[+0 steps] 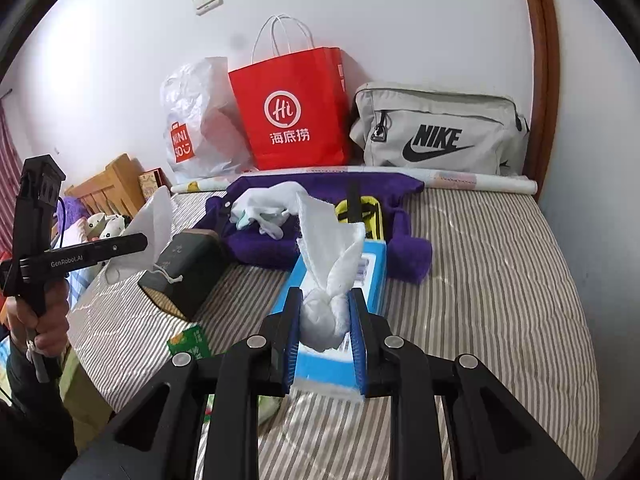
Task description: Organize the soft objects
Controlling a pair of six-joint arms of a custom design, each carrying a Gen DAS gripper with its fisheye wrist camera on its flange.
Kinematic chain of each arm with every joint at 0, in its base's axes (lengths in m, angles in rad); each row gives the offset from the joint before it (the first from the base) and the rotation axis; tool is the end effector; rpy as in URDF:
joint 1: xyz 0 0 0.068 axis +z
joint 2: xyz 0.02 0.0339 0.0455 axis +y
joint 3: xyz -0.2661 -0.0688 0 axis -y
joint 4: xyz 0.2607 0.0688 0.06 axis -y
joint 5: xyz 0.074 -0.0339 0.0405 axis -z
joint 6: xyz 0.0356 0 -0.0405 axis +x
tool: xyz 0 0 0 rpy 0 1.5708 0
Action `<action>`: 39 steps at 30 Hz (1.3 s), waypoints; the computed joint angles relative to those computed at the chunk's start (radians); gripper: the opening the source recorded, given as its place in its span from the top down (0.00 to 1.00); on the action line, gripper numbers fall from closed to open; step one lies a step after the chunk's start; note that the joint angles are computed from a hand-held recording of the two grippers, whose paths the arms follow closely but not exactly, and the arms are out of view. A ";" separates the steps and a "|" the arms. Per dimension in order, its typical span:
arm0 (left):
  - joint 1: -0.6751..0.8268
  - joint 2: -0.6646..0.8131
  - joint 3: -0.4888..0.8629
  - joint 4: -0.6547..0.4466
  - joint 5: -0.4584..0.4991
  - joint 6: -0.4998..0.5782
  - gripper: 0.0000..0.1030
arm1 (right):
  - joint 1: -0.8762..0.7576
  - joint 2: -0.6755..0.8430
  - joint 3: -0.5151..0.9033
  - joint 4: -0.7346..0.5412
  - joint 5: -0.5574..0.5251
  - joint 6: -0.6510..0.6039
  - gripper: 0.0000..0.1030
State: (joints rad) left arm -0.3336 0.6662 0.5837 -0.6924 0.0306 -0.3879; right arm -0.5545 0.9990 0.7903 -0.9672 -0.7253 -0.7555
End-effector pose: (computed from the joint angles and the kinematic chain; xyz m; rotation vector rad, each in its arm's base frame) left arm 0.1450 -0.0514 0.2396 -0.0493 2.3785 -0.3871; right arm 0.1673 -0.0759 0.2491 -0.4161 2.3364 0.4237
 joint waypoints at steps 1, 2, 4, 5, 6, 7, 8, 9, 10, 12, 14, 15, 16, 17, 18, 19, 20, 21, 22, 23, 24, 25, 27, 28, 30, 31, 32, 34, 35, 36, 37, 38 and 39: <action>0.019 0.011 0.004 0.006 0.012 0.009 0.91 | 0.015 0.002 0.003 0.013 0.005 0.015 0.78; 0.041 0.029 0.011 0.016 0.024 0.021 0.91 | 0.034 0.004 0.006 0.029 0.012 0.032 0.78; 0.072 0.062 0.024 0.031 0.037 0.036 0.91 | 0.081 0.020 0.015 0.076 0.029 0.078 0.78; 0.091 0.084 0.032 0.040 0.047 0.047 0.91 | 0.097 0.028 0.019 0.090 0.034 0.093 0.78; 0.115 0.119 0.045 0.053 0.056 0.059 0.91 | 0.125 0.046 0.027 0.120 0.041 0.119 0.78; 0.134 0.142 0.055 0.058 0.067 0.067 0.91 | 0.144 0.055 0.030 0.141 0.050 0.140 0.78; 0.157 0.163 0.063 0.069 0.084 0.079 0.91 | 0.172 0.073 0.036 0.174 0.065 0.168 0.78; 0.184 0.198 0.077 0.087 0.104 0.095 0.91 | 0.191 0.087 0.041 0.197 0.077 0.187 0.78; 0.197 0.221 0.088 0.096 0.111 0.103 0.91 | 0.215 0.110 0.050 0.226 0.090 0.208 0.78; 0.219 0.283 0.117 0.117 0.108 0.120 0.91 | 0.253 0.148 0.066 0.275 0.116 0.242 0.78; 0.244 0.342 0.142 0.142 0.117 0.139 0.91 | 0.288 0.191 0.083 0.326 0.137 0.269 0.78; 0.255 0.380 0.157 0.158 0.123 0.145 0.91 | 0.300 0.208 0.090 0.342 0.147 0.280 0.78; 0.262 0.412 0.171 0.171 0.127 0.147 0.91 | 0.314 0.233 0.099 0.363 0.159 0.293 0.78; 0.270 0.449 0.185 0.188 0.135 0.152 0.91 | 0.323 0.256 0.108 0.379 0.165 0.301 0.78; 0.273 0.473 0.195 0.197 0.139 0.154 0.91 | 0.334 0.286 0.119 0.399 0.173 0.309 0.78; 0.276 0.503 0.208 0.208 0.140 0.156 0.91 | 0.340 0.302 0.125 0.409 0.179 0.313 0.78; 0.278 0.538 0.223 0.220 0.141 0.160 0.91 | 0.348 0.322 0.132 0.421 0.186 0.319 0.78; 0.276 0.559 0.232 0.227 0.139 0.162 0.91 | 0.356 0.345 0.142 0.433 0.192 0.324 0.78; 0.275 0.592 0.246 0.236 0.132 0.164 0.91 | 0.361 0.367 0.151 0.443 0.195 0.329 0.78; 0.275 0.614 0.258 0.238 0.129 0.166 0.91 | 0.368 0.396 0.164 0.453 0.203 0.337 0.78; 0.275 0.647 0.273 0.243 0.126 0.168 0.91 | 0.374 0.417 0.174 0.462 0.211 0.344 0.78; 0.276 0.673 0.286 0.246 0.129 0.170 0.91 | 0.380 0.439 0.185 0.470 0.219 0.349 0.78; 0.280 0.721 0.309 0.255 0.141 0.173 0.91 | 0.390 0.474 0.201 0.483 0.230 0.354 0.78; 0.279 0.740 0.320 0.257 0.145 0.175 0.91 | 0.396 0.495 0.211 0.489 0.236 0.357 0.78; 0.273 0.782 0.344 0.261 0.140 0.179 0.91 | 0.404 0.528 0.227 0.497 0.244 0.361 0.78; 0.272 0.799 0.353 0.263 0.140 0.182 0.91 | 0.408 0.548 0.237 0.498 0.247 0.362 0.78; 0.272 0.819 0.364 0.266 0.142 0.183 0.91 | 0.410 0.568 0.249 0.499 0.249 0.363 0.78; 0.276 0.851 0.381 0.269 0.147 0.184 0.91 | 0.418 0.604 0.269 0.501 0.256 0.365 0.78; 0.279 0.866 0.389 0.271 0.151 0.185 0.91 | 0.422 0.619 0.276 0.505 0.264 0.368 0.78; 0.280 0.876 0.394 0.273 0.154 0.184 0.91 | 0.426 0.634 0.284 0.509 0.272 0.369 0.78; 0.282 0.890 0.400 0.276 0.160 0.183 0.91 | 0.430 0.648 0.291 0.512 0.280 0.369 0.78; 0.283 0.900 0.404 0.279 0.166 0.182 0.91 | 0.433 0.665 0.299 0.514 0.288 0.369 0.78; 0.284 0.906 0.406 0.282 0.170 0.180 0.91 | 0.435 0.679 0.306 0.511 0.291 0.368 0.78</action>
